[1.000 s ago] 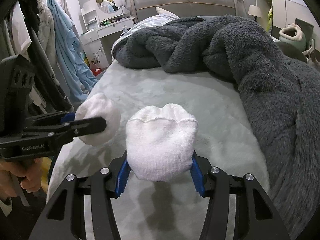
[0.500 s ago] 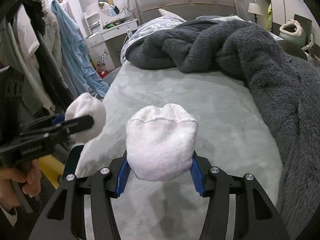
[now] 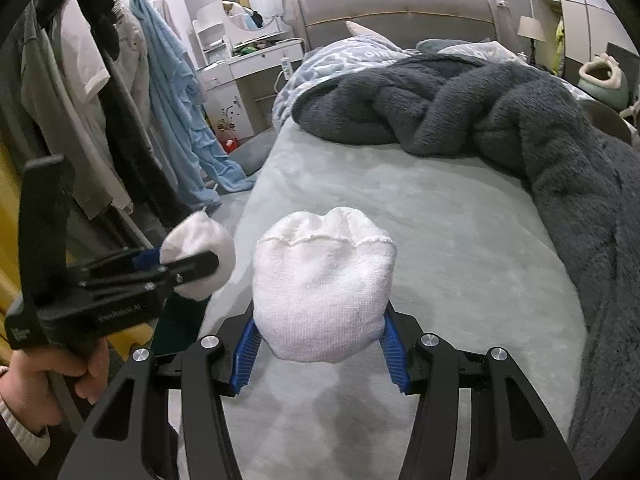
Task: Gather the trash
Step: 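Carry both white cloth balls over the teal wastebasket with both tools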
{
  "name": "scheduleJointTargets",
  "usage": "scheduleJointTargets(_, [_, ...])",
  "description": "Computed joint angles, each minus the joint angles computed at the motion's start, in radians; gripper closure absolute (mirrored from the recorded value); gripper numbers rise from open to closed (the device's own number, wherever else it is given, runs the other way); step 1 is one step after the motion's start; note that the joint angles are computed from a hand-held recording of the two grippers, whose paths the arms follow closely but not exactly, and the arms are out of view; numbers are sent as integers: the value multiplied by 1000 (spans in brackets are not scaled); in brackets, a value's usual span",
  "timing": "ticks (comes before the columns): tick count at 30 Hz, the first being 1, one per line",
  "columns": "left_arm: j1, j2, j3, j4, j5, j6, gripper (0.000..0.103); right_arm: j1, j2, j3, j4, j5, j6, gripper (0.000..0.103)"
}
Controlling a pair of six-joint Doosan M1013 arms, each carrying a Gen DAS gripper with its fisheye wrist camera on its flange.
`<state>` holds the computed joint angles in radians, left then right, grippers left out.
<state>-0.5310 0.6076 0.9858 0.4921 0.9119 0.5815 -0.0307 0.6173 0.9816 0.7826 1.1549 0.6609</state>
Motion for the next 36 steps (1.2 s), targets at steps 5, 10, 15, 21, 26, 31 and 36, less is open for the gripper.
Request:
scheduleJointTargets(5, [11,-20,48,-5,25,-41,53,18,0,-2,5,6,-5,49])
scheduleJointTargets(10, [25,-38,91,-26,56,-64,53,39,0,-3,7,14,-13,49])
scheduleJointTargets(15, [40,-50,125,-45,81,-76,53,62,-6,-1,13,24,-26,49])
scheduleJointTargets(21, [57,-79,182,-81,92,-92,53,96,-9,-2,12,35,-54,49])
scheduleJointTargets(26, [77,-105,235,-116,92,-114,53,132,-13,5,1,44,-89,49])
scheduleJointTargets(31, [95,-126,282,-157,103,-120,53,165,-13,8,-4,57,-115,49])
scheduleJointTargets(36, [113,-149,326,-211,94,-115,53,195,-8,14,-33,64,-142,49])
